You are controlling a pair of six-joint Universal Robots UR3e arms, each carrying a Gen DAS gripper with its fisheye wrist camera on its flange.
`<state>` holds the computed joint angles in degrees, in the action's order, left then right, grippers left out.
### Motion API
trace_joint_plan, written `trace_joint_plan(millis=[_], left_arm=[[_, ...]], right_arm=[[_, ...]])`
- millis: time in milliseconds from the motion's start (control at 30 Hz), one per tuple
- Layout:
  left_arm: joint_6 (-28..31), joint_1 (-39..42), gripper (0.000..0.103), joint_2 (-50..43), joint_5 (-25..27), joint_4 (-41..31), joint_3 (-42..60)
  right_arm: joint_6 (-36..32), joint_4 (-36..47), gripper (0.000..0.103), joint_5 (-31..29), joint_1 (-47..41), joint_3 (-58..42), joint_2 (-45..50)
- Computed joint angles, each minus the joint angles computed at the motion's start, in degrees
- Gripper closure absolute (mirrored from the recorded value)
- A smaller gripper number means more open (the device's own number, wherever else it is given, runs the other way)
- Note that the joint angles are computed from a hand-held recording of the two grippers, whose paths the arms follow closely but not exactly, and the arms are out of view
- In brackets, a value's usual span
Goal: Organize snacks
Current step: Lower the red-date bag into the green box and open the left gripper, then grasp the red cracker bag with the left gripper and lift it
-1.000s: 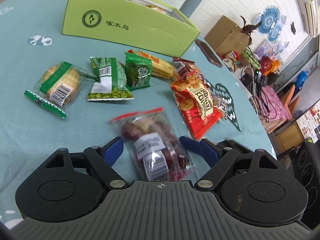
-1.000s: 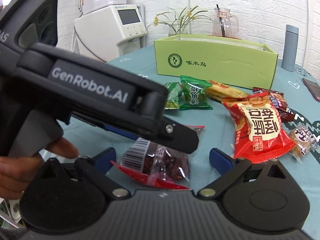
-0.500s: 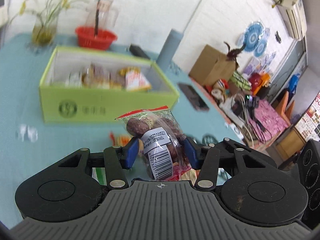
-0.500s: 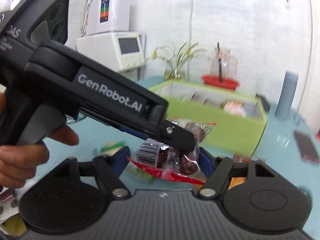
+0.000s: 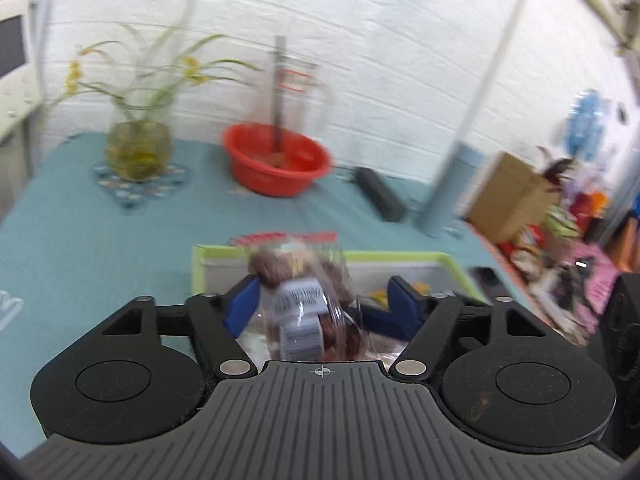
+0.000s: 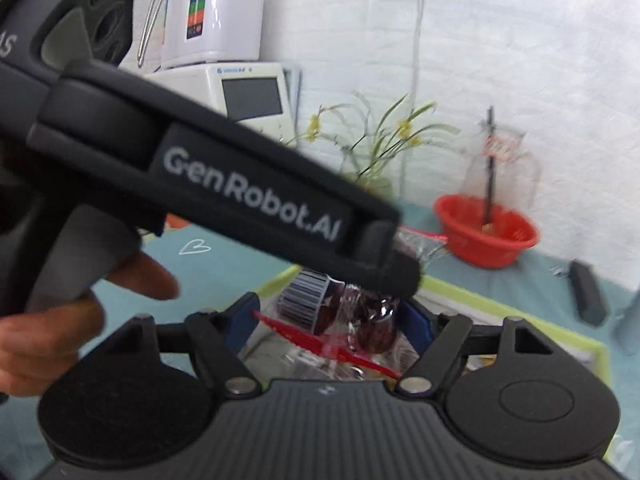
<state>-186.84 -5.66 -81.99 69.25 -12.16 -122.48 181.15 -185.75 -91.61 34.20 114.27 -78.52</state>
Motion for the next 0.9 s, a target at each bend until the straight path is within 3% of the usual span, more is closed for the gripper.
trace_joint_plan(millis=[67,133,200,300,400,500,600,733,900], left_arm=[[0.75,1.36,0.043,1.48,1.18,1.8,-2.37],[1.95,5.17,0.037,7.58,-3.66,3.66,-8.93],[3.31,7.4,0.028,15.01,-6.88,2.11,-14.53],[4.17,6.36,0.027,25.52,-8.22,-3.26,-20.89],[2.98,-0.2,0.027,30.31,-7.02,-8.93,-23.07],[-2.16,-11.51,0.027,27.39,-1.15,-5.59,-24.12],[-7.59,-22.53,0.027,20.73,4.69,1.7,-24.48],[-14.75,-32.99,0.027,9.29,9.4,10.19,-22.37],[-21.25,-40.83,0.027,-0.78,14.27,12.09,-16.25]], right_arm=[[2.05,1.39,0.027,3.05,-1.05,-1.84,1.46],[2.56,-1.76,0.019,2.39,-0.08,1.43,-0.31],[3.26,-6.28,0.001,-1.06,2.08,8.15,-4.55],[6.36,-10.72,0.001,-5.4,6.7,19.4,-12.6],[14.2,-13.45,0.001,-13.68,15.75,28.3,-17.68],[25.52,-12.12,0.001,-22.61,25.97,33.26,-19.53],[39.61,-5.08,0.001,-34.02,38.8,33.25,-18.65],[50.76,3.34,0.001,-44.94,49.42,32.55,-18.51],[67.49,28.6,0.001,-53.58,55.8,32.79,-25.97]])
